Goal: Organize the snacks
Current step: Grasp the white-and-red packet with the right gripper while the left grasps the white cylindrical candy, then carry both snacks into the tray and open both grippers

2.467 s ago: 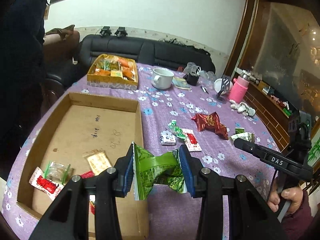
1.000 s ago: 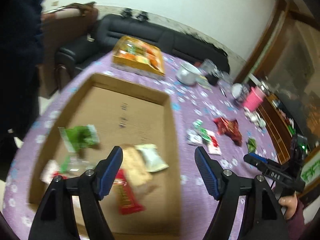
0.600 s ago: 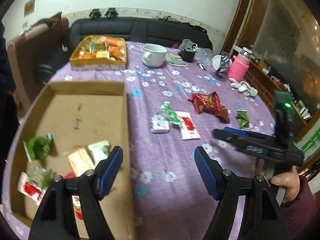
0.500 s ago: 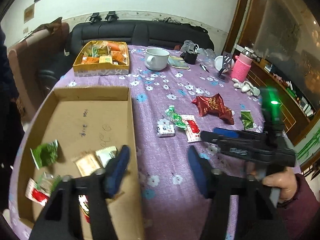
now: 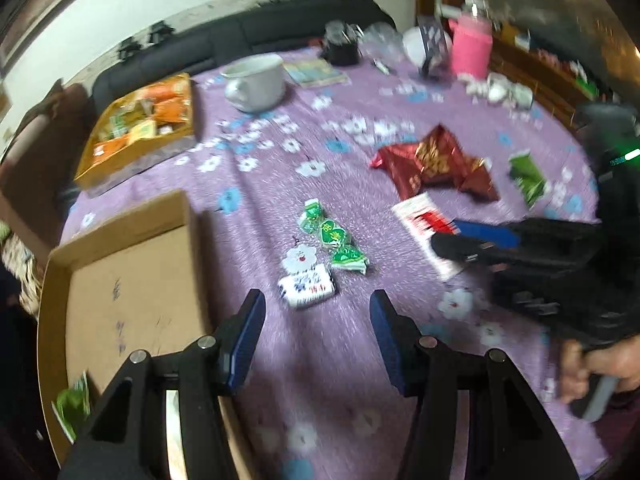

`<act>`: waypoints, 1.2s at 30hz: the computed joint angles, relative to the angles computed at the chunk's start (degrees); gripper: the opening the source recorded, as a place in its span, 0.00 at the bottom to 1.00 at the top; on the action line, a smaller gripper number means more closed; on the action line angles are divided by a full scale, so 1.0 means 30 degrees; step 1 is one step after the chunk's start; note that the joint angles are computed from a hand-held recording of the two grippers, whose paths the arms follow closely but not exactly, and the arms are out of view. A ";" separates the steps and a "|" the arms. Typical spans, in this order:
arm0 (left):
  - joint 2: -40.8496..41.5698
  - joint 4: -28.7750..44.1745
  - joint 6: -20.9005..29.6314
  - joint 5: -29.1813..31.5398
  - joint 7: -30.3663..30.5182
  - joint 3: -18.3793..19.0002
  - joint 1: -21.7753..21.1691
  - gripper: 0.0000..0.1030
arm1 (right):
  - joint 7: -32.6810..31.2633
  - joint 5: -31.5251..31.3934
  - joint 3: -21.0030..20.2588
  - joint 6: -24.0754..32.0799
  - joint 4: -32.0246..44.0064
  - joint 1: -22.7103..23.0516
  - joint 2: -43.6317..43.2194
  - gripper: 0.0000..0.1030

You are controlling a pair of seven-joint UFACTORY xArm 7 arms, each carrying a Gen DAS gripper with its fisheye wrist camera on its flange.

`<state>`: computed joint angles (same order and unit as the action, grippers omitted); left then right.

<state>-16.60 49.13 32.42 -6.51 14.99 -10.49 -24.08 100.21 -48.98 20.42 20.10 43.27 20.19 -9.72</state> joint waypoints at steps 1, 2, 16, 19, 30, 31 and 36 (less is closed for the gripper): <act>0.0506 0.0433 0.0242 0.0318 -0.0097 -0.0136 0.0081 0.53 | 0.0450 -0.0251 -0.0136 -0.0703 -0.0196 -0.0202 -0.0031 0.24; 0.1104 0.1030 0.0782 0.0424 0.0000 -0.0176 0.0053 0.53 | 0.0681 -0.0357 -0.0224 -0.1244 -0.0382 -0.0359 -0.0101 0.24; 0.1511 0.1569 0.1793 0.1281 -0.0031 -0.0715 -0.0050 0.33 | 0.0213 -0.0405 0.0268 -0.0952 -0.0244 -0.0715 -0.0039 0.24; 0.1724 0.1428 0.1354 0.2558 -0.0250 -0.1004 -0.0079 0.39 | 0.0090 -0.0353 0.0135 -0.0870 -0.0197 -0.0553 -0.0008 0.25; 0.0042 -0.0120 0.1303 0.0151 0.1020 -0.0429 -0.0764 0.33 | 0.0239 -0.0467 0.0108 -0.0148 -0.0040 -0.0286 -0.0041 0.24; -0.0134 -0.0287 0.1114 -0.0040 0.0842 -0.0422 -0.0787 0.33 | 0.0439 -0.0577 0.0117 -0.0107 -0.0078 -0.0301 -0.0107 0.24; -0.1627 -0.1129 0.0819 -0.1915 0.1057 0.0294 -0.1238 0.33 | 0.1809 -0.1606 0.0389 -0.0052 -0.0270 -0.0603 -0.0592 0.24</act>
<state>-21.48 45.74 34.88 -12.26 18.16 -9.61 -27.80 105.64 -53.80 21.59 19.94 42.46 18.38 -11.50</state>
